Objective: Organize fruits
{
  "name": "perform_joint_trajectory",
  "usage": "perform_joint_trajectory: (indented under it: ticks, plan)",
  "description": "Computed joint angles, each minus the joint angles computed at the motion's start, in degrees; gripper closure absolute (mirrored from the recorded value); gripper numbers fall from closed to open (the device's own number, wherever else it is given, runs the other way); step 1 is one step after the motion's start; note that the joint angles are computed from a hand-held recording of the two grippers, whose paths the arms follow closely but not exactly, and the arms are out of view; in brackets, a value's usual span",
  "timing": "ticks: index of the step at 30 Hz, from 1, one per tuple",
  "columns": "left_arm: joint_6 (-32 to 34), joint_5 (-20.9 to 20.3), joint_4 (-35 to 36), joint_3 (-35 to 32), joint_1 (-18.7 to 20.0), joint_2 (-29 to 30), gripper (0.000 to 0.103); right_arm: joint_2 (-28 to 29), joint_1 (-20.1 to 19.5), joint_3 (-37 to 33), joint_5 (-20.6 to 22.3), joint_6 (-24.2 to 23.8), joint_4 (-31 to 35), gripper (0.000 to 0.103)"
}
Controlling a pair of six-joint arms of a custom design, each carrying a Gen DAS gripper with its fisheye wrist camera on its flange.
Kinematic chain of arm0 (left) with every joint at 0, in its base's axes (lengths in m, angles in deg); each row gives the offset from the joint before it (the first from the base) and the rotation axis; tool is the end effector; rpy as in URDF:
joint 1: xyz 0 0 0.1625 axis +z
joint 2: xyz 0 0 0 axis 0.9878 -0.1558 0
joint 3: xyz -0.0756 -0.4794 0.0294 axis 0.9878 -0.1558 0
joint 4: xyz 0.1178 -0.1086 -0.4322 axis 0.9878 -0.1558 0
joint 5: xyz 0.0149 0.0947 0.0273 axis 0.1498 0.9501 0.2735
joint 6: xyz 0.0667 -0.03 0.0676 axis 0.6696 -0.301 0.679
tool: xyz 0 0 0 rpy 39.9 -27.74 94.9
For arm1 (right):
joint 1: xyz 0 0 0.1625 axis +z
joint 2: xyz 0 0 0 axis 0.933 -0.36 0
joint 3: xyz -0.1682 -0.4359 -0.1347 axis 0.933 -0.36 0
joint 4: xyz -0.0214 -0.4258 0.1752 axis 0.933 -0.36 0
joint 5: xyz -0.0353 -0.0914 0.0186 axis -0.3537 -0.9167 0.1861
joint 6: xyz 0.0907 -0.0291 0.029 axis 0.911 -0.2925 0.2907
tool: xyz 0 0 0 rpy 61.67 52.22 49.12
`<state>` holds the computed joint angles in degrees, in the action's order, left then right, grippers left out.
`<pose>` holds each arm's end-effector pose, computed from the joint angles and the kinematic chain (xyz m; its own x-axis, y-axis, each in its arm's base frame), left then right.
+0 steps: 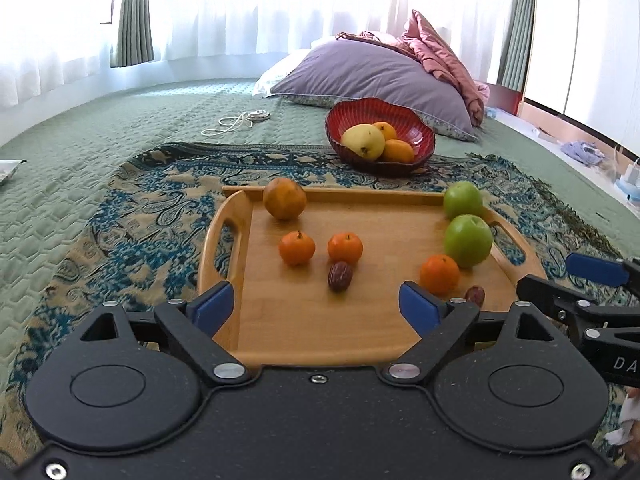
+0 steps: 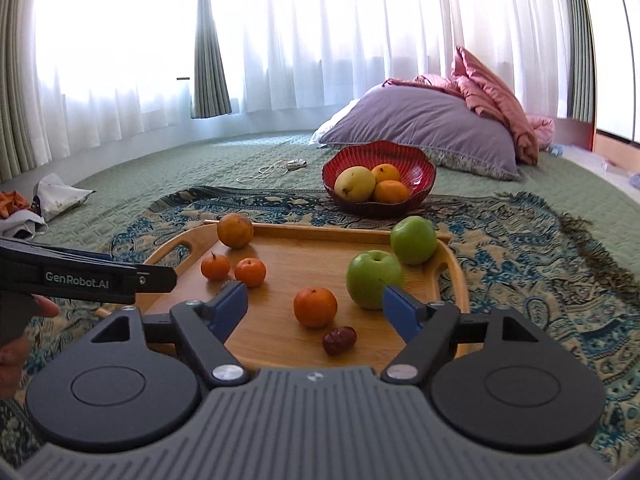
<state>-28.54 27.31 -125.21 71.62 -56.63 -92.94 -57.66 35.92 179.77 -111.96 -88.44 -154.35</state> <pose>-0.1131 -0.3019 0.1802 -0.6847 -0.3743 -0.6253 0.4099 0.5117 -0.7551 0.2328 -0.3909 0.0444 -0.5886 -0.6285 0.5085 -0.8030 0.3816 -0.4578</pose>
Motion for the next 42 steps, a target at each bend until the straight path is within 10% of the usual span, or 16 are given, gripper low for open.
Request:
perform_joint_trajectory:
  ticks: [14,42]
  plan:
    - [-19.13,-8.92,15.0,1.48,-9.63,2.26,0.012,2.2,-2.03,5.29,0.32,-1.98,-9.43,0.012]
    - [-18.55,-12.25,1.06,6.05,-8.78,12.97,0.005,12.35,-5.04,6.75,-3.67,-6.76,-21.92,0.0]
